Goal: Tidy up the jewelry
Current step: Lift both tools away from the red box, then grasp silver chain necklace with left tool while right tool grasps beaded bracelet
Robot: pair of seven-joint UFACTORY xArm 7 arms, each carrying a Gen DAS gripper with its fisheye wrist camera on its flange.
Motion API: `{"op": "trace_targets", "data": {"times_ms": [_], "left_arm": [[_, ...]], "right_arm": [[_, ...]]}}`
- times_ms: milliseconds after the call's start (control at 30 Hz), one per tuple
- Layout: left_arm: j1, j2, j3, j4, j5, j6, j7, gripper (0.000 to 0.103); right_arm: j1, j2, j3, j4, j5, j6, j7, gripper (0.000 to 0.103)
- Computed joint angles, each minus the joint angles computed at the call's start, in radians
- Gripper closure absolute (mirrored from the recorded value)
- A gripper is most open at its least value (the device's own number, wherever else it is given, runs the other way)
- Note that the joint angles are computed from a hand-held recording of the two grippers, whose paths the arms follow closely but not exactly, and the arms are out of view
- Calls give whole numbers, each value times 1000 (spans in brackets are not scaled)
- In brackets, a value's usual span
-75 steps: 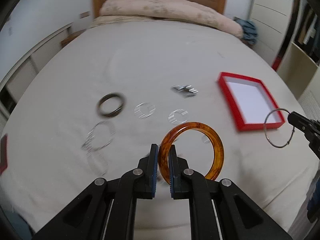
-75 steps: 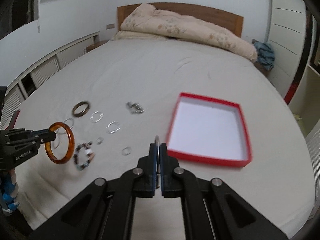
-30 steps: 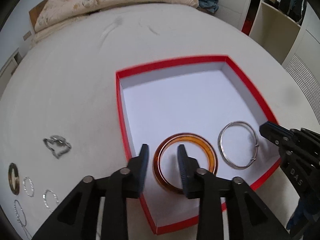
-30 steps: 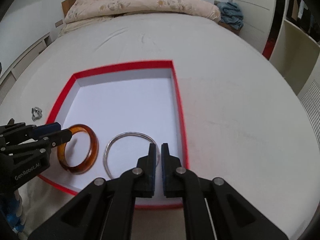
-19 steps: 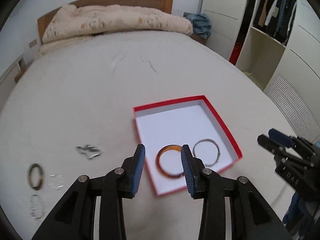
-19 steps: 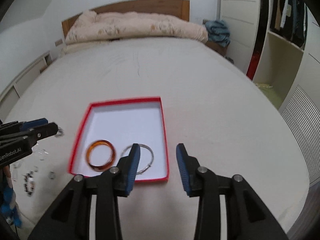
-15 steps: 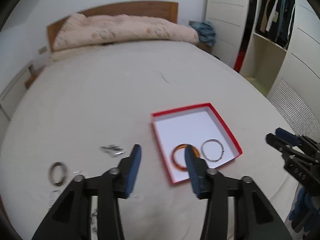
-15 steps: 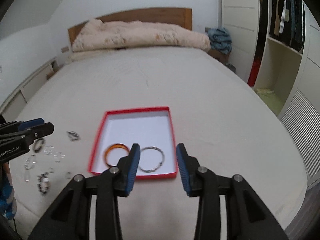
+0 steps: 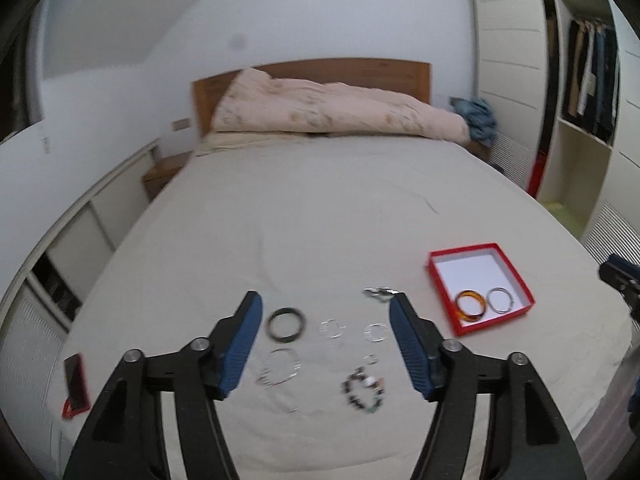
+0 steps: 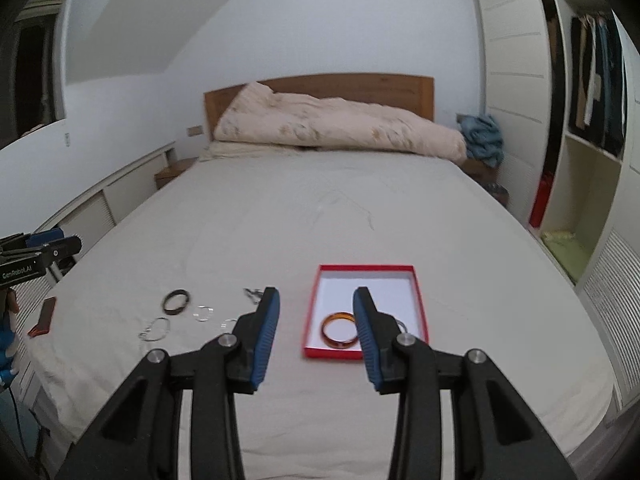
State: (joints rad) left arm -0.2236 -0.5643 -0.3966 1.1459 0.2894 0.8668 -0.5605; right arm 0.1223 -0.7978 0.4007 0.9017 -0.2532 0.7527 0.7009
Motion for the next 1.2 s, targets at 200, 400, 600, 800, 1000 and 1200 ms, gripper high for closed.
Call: {"op": "trace_targets", "data": {"times_ms": [200, 400, 600, 800, 1000, 1200], "left_arm": [[-1, -173, 62, -131, -39, 25, 29, 36], [31, -235, 80, -227, -89, 15, 28, 36], [50, -226, 101, -361, -129, -53, -11, 35], [48, -150, 125, -477, -163, -163, -62, 34], [42, 10, 143, -496, -162, -255, -81, 34], [38, 161, 172, -473, -137, -302, -71, 34]], "right_arm": [[8, 12, 59, 65, -2, 21, 28, 59], [22, 77, 83, 82, -5, 6, 49, 59], [72, 203, 70, 41, -1, -87, 69, 59], [130, 380, 37, 15, -27, -217, 88, 59], [220, 608, -31, 55, -33, -312, 61, 59], [302, 764, -108, 100, 2, -353, 14, 59]]}}
